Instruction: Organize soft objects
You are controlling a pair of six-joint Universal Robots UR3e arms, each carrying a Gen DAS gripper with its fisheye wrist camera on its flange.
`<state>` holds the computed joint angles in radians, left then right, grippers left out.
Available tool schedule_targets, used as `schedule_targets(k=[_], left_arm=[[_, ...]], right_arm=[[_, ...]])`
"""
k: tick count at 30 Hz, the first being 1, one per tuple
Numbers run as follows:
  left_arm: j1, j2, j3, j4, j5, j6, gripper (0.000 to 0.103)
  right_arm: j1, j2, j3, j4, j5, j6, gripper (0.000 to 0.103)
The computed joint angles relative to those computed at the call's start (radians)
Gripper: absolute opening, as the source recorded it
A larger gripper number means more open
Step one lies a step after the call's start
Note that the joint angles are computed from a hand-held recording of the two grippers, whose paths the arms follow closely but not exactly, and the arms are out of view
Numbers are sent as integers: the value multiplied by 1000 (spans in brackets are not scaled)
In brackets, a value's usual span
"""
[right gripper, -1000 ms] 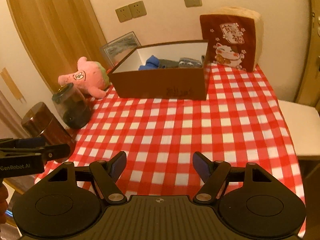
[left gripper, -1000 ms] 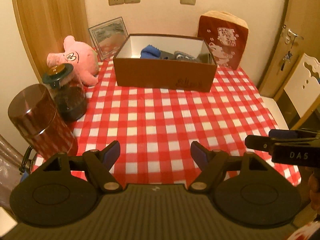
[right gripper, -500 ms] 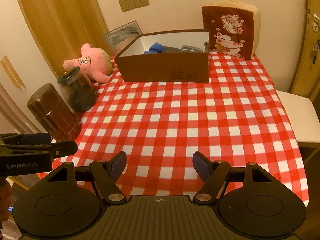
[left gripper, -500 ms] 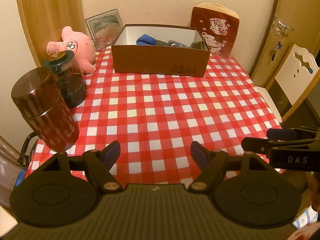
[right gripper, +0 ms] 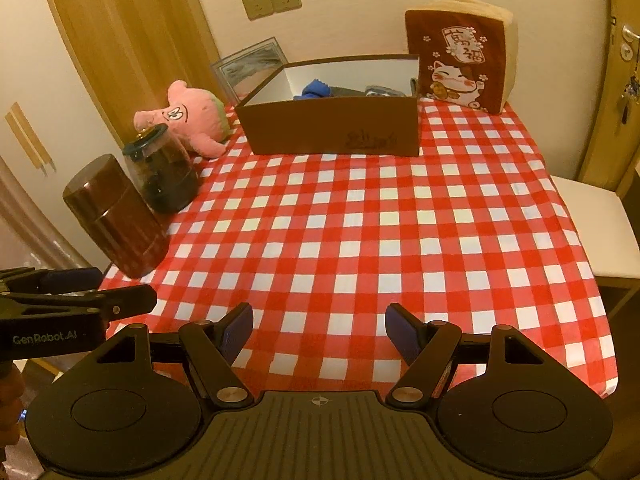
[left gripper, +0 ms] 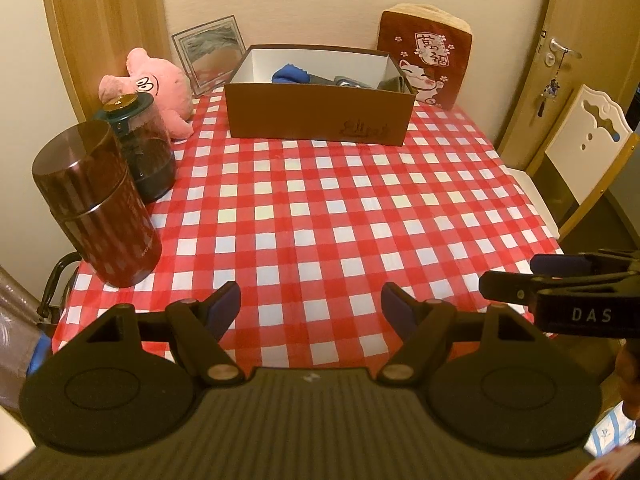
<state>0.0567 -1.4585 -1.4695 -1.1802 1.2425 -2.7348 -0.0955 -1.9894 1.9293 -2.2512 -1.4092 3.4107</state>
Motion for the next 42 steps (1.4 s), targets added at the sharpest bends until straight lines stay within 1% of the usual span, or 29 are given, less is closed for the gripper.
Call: schedule_targets(k=[15, 20, 42], left_arm=[[-2, 6, -3, -1, -10, 7, 76], [-15, -3, 4, 5, -3, 0, 76], [-17, -7, 3, 14, -4, -2, 76]], right_arm=[[-7, -17, -1, 20, 4, -8, 73], [-39, -40, 5, 43, 24, -30, 73], [-35, -37, 4, 41, 22, -28, 73]])
